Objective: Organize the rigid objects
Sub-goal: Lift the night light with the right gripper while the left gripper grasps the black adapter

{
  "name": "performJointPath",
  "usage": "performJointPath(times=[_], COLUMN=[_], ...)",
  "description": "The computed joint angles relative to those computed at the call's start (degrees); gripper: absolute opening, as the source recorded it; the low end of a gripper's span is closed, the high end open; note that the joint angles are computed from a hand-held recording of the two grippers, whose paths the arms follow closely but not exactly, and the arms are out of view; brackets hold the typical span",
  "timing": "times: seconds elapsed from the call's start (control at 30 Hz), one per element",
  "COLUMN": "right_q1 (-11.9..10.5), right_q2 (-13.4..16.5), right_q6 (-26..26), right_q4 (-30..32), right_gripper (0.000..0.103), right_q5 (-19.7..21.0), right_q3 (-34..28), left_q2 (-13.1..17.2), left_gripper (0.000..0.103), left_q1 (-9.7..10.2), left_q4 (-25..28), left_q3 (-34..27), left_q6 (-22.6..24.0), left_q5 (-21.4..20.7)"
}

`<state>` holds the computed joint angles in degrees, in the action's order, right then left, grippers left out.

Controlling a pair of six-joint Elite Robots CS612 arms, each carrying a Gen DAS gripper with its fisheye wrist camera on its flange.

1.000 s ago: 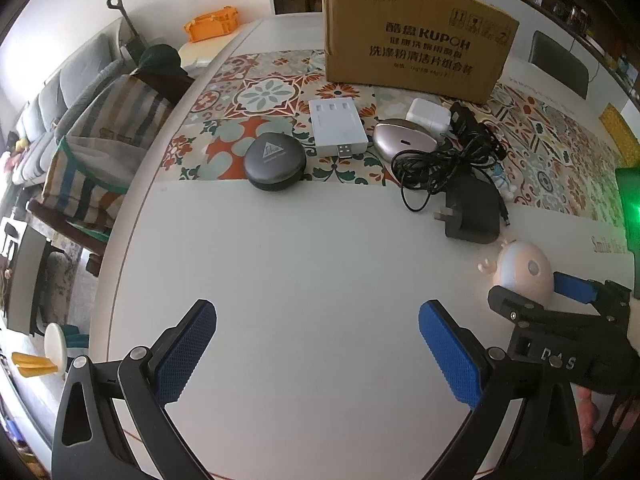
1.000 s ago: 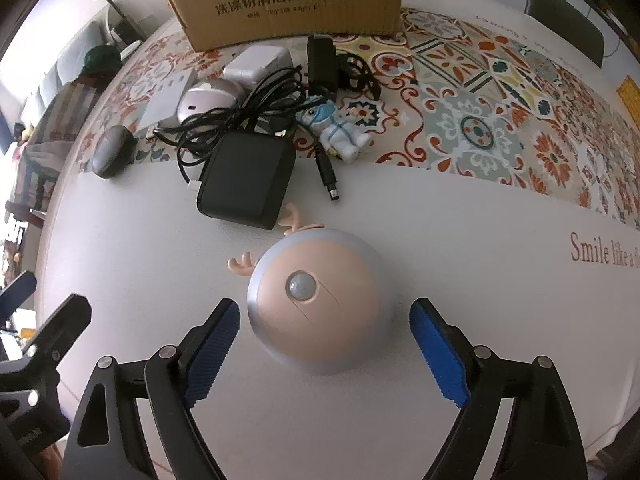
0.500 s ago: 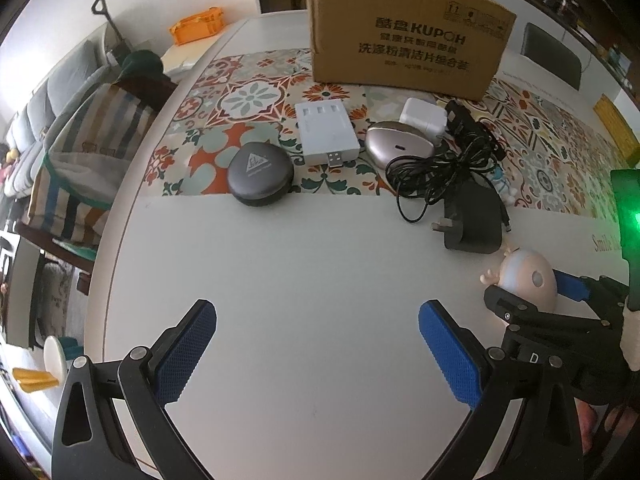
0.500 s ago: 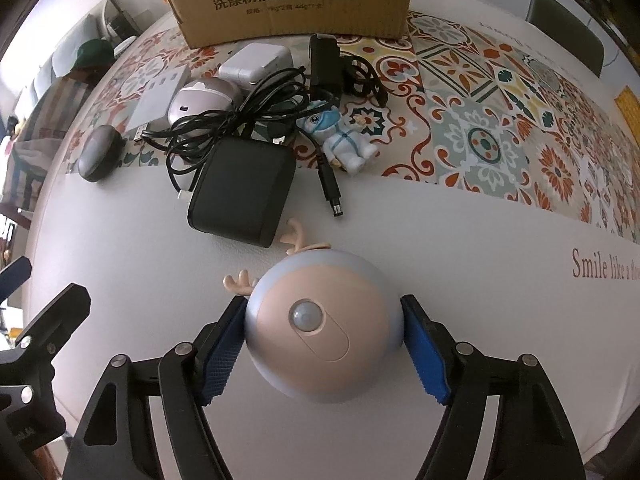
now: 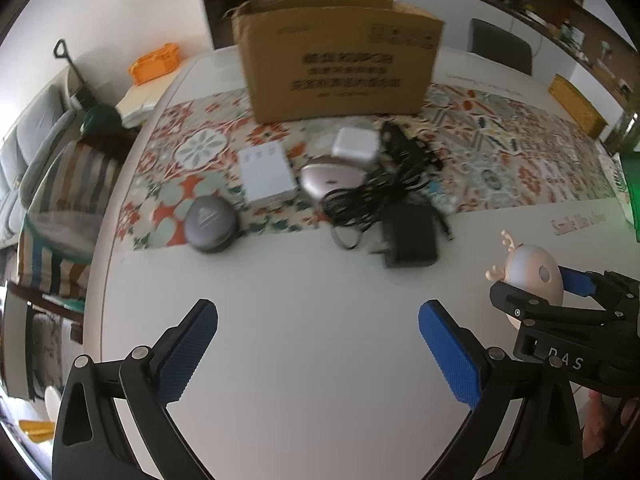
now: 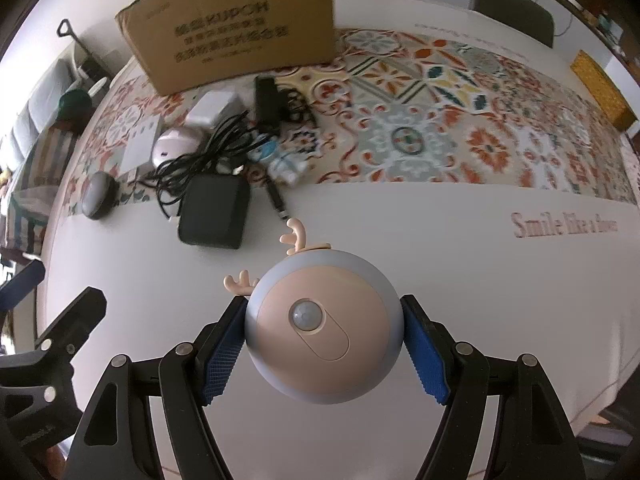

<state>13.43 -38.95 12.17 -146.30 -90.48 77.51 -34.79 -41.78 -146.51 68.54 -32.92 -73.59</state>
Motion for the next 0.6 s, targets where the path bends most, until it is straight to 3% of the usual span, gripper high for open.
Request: performJointPath(times=[0.43,0.6], right_q1=[-4.1,-5.1], right_q2=[-1.4,-0.7], right_q6=[-1.6,-3.1], right_q4=[-1.3,-1.4], right_gripper=[0.075,0.075], right_q5=[2.3,4.5], right_q3=[1.4,0.5], left_q2=[5.6,8.0], left_gripper=[0.096,0.084], left_q1=[-1.67,-1.85], left_q4=[6.6,10.2], left_q3=[-11.6,-16.2], left_q6=[0.4,-0.2], left_q5=[0.4,0.6])
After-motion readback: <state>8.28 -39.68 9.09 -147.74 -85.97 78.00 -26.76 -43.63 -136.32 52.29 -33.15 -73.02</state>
